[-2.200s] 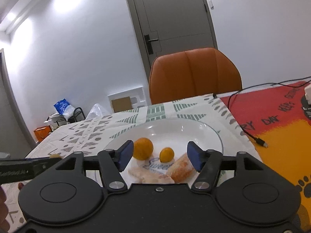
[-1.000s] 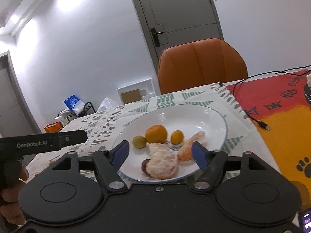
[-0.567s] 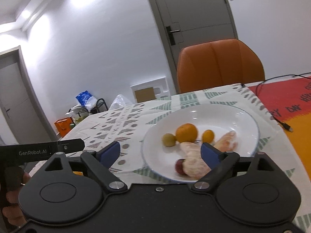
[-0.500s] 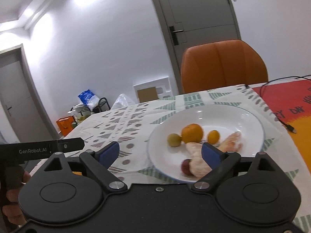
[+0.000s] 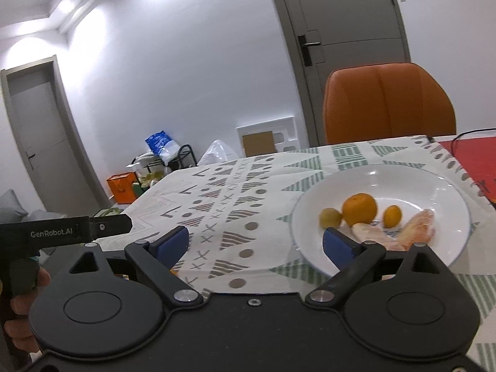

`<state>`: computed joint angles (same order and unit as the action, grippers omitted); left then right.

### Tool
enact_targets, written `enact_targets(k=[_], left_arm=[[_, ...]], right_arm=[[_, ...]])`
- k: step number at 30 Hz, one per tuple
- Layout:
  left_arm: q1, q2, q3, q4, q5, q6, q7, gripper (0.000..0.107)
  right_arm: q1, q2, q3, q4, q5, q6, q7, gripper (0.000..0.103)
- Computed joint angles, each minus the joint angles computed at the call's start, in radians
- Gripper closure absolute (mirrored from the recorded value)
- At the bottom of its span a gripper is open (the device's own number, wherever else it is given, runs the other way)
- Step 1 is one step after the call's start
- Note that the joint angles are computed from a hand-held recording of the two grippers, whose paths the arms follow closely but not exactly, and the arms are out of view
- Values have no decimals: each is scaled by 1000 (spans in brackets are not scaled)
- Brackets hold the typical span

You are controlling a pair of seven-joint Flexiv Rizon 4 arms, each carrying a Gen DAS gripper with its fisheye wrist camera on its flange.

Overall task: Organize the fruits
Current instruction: 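Move both open grippers back to the remaining fruit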

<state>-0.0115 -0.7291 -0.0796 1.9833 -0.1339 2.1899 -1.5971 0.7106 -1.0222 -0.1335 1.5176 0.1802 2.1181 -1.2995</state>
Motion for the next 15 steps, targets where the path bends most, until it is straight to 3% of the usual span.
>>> enact_targets(k=[15], left_arm=[[61, 2, -5, 40, 20, 7, -60, 25]], right_arm=[[-6, -29, 29, -48, -77, -30, 19, 10]])
